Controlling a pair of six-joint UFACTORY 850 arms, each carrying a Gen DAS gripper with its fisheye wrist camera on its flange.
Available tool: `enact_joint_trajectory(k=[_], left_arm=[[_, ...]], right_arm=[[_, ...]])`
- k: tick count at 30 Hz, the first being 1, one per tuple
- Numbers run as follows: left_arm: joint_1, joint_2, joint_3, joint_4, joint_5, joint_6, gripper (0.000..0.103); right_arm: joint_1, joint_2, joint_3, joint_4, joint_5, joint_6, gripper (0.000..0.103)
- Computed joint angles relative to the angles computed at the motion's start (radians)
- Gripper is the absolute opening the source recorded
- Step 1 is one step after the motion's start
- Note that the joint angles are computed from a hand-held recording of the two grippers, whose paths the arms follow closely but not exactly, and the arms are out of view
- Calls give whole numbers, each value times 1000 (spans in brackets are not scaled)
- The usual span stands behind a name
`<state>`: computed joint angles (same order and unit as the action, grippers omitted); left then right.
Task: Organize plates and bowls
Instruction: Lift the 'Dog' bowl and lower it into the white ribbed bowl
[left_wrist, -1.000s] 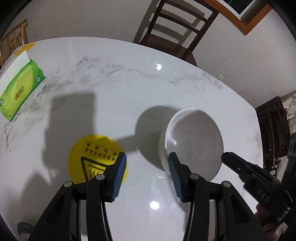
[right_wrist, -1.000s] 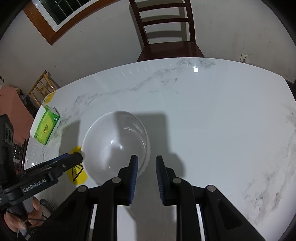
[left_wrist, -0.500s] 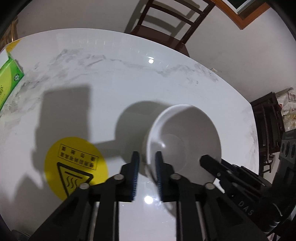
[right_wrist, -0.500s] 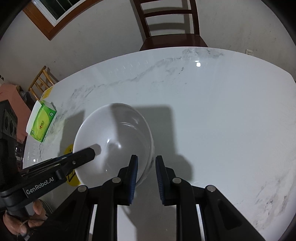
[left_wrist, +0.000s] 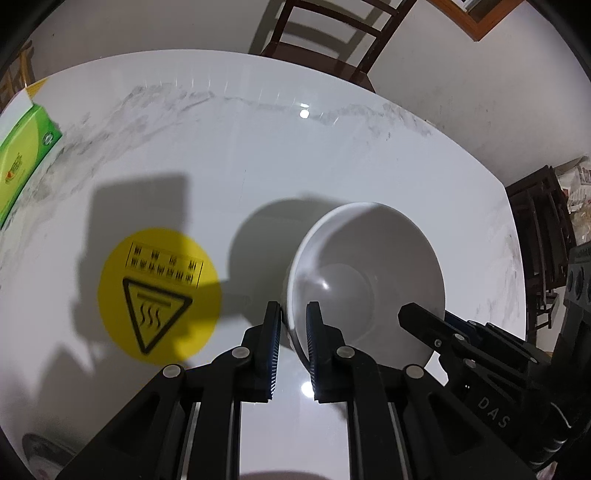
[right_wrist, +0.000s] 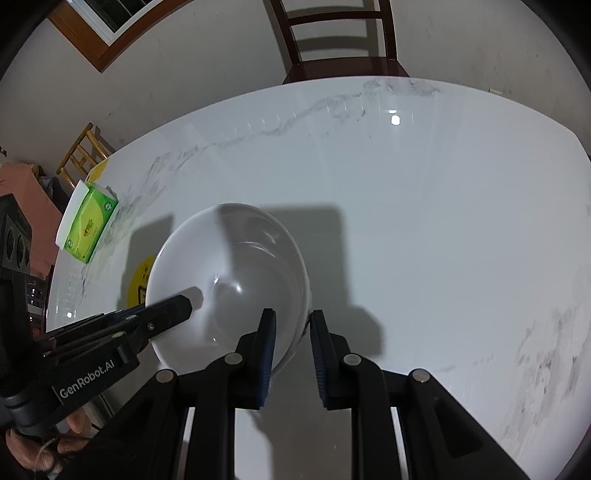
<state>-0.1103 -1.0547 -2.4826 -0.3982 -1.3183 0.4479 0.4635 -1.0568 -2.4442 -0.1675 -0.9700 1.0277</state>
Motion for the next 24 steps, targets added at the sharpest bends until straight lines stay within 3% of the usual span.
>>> enact_joint_trajectory(k=[11, 24], left_arm=[[16, 179, 270, -8, 79, 75, 11], [47, 357, 469, -44, 126, 156, 11]], right_arm=[[41, 128, 179, -26, 62, 64, 19], [109, 216, 242, -108, 30, 143, 19]])
